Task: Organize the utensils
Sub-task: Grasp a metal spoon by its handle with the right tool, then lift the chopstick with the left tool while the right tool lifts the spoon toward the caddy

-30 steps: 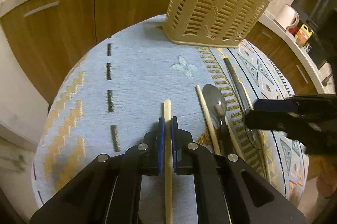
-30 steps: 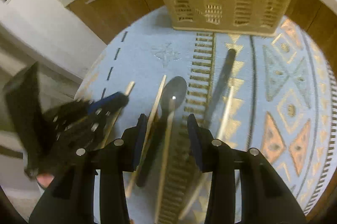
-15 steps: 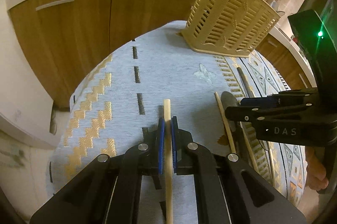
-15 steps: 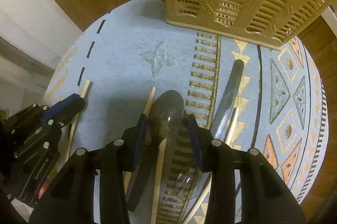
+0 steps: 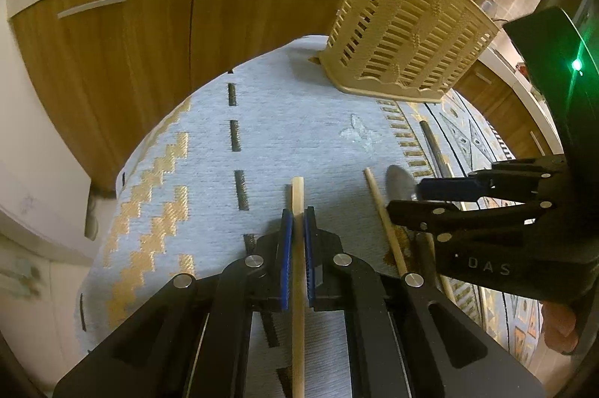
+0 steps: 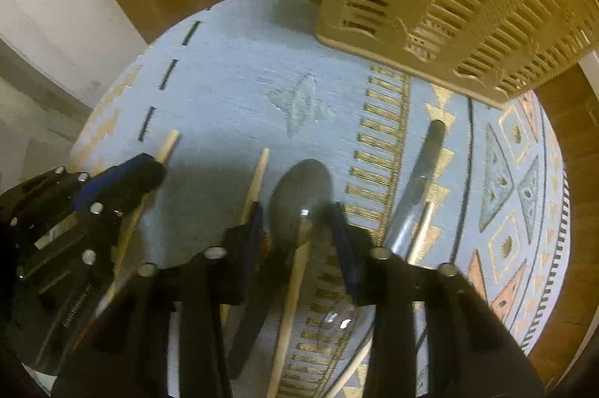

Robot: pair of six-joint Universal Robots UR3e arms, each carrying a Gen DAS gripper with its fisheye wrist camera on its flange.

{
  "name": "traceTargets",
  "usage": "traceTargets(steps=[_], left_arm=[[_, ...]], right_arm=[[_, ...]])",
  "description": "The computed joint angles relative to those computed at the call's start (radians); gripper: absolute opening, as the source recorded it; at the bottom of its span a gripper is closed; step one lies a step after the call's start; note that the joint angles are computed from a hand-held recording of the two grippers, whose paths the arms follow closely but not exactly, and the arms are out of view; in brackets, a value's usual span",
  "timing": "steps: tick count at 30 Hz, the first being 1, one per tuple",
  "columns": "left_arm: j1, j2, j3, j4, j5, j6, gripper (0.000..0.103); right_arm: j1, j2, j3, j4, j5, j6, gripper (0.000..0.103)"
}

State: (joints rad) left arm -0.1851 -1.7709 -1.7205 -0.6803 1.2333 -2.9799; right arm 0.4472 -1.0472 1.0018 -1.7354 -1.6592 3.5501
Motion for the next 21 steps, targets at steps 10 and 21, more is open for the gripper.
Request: traceTargets(steps=[10,21], left_arm=[[0.039,0.066,-0.066,0.116,-0.114,-0.014,0.004],[0.015,0.129,-0.056,0.234,-0.200,-0.087,0.004]], right_arm=[[-0.078,-0.359,0.505,-0.399,0.123,-0.070,0.027],[-0.208,-0.721,0.820,-0.548,0.240,-0.147,0.000]])
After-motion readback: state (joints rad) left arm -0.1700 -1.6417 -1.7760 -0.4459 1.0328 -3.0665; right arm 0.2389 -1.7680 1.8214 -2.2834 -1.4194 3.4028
